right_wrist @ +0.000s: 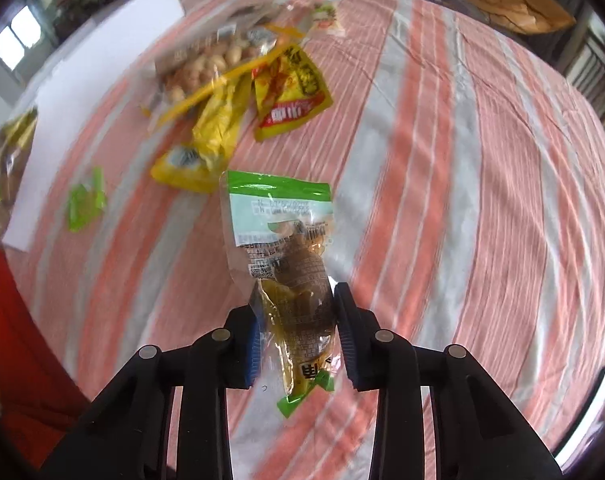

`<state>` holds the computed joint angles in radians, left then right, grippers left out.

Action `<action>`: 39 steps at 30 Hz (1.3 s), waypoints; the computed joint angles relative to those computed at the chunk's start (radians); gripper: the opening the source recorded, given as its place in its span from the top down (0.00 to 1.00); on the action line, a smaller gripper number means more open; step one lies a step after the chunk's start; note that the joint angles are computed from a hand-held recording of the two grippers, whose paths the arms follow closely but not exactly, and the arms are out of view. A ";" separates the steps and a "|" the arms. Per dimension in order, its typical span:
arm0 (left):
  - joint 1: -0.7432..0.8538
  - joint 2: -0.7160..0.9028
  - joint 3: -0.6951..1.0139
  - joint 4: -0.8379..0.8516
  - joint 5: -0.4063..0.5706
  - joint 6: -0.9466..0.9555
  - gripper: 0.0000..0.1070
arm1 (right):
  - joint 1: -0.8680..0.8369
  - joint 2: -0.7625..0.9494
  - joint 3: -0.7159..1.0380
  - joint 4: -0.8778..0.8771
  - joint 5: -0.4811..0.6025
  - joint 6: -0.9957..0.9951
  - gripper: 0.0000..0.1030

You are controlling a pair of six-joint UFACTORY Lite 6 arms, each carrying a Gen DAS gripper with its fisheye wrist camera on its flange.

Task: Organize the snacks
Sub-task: 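Carry both bags over the white cardboard box and open both tools to drop them, then grasp the green cracker packet with the right tool and lift it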

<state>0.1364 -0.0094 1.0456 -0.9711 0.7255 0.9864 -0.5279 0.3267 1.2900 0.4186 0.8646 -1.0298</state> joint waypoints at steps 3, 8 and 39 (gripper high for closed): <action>0.133 0.008 0.077 0.000 0.086 0.017 0.38 | -0.006 -0.046 0.058 0.137 0.168 0.009 0.67; 0.373 0.135 0.285 0.061 0.123 0.004 0.38 | 0.233 -0.143 0.179 0.352 0.335 0.186 0.67; 0.428 -0.095 0.018 -0.056 0.125 0.241 0.08 | 0.846 -0.019 -0.089 0.021 -0.318 0.386 0.50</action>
